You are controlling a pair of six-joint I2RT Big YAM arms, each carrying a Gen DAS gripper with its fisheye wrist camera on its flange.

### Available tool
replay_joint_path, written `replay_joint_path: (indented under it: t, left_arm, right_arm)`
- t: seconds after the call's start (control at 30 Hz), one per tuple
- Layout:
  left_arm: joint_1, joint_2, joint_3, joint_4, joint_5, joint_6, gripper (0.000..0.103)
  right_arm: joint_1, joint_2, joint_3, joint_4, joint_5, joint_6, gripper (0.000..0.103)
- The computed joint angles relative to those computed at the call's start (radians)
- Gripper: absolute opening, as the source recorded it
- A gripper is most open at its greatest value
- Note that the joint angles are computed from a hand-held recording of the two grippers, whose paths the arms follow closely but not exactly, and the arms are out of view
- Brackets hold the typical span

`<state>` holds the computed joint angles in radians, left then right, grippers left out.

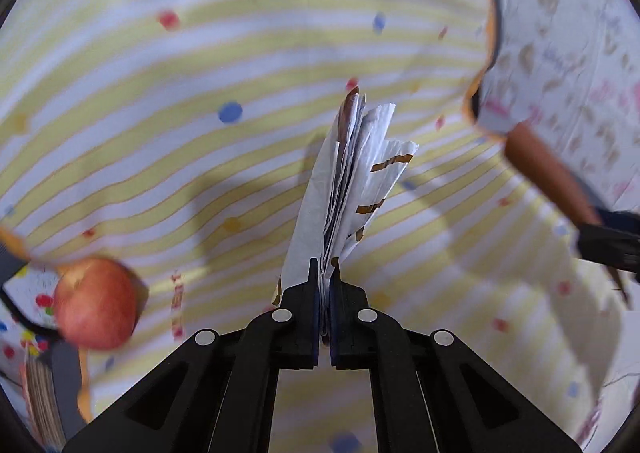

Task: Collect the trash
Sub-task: 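Grasp the brown wooden piece with the right gripper while the left gripper grasps the folded white paper, then carry the wooden piece and white paper to the bin and release them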

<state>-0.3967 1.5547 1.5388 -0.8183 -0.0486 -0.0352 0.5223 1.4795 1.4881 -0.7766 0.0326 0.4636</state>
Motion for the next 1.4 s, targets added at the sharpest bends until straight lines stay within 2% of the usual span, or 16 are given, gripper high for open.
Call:
replay_joint_path:
  t: [0.2, 0.27, 0.33, 0.5, 0.73, 0.9, 1.03, 1.17, 1.3, 1.33, 1.4]
  left_arm:
    - [-0.056, -0.177, -0.162, 0.057, -0.037, -0.119, 0.004]
    - [-0.085, -0.223, -0.206, 0.057, -0.081, -0.146, 0.004]
    - [-0.107, -0.263, -0.241, 0.05, -0.109, -0.165, 0.004]
    - [-0.178, -0.37, -0.304, -0.02, -0.153, -0.241, 0.004]
    - [-0.29, -0.473, -0.368, -0.045, -0.237, -0.301, 0.004]
    - [-0.364, -0.528, -0.405, -0.062, -0.263, -0.343, 0.004]
    - [-0.438, -0.555, -0.426, -0.068, -0.277, -0.363, 0.004]
    - [-0.513, -0.562, -0.438, -0.056, -0.276, -0.37, 0.004]
    - [-0.592, -0.519, -0.435, -0.036, -0.245, -0.367, 0.004]
    - [-0.608, -0.504, -0.433, -0.027, -0.228, -0.369, 0.004]
    - [-0.641, -0.474, -0.425, -0.013, -0.197, -0.369, 0.004]
  right_arm:
    - [0.03, -0.114, -0.123, 0.033, 0.037, 0.073, 0.05]
    - [0.039, -0.157, -0.168, 0.036, 0.045, 0.105, 0.05]
    - [0.052, -0.193, -0.201, 0.031, 0.056, 0.131, 0.05]
    - [0.097, -0.288, -0.273, -0.001, 0.101, 0.178, 0.05]
    - [0.177, -0.397, -0.339, -0.048, 0.192, 0.238, 0.05]
    - [0.253, -0.468, -0.375, -0.109, 0.281, 0.283, 0.05]
    - [0.323, -0.535, -0.407, -0.187, 0.365, 0.344, 0.05]
    - [0.414, -0.597, -0.427, -0.309, 0.472, 0.449, 0.05]
    - [0.52, -0.653, -0.444, -0.473, 0.597, 0.618, 0.05]
    - [0.552, -0.67, -0.452, -0.525, 0.627, 0.684, 0.05]
    - [0.596, -0.697, -0.468, -0.597, 0.658, 0.784, 0.05]
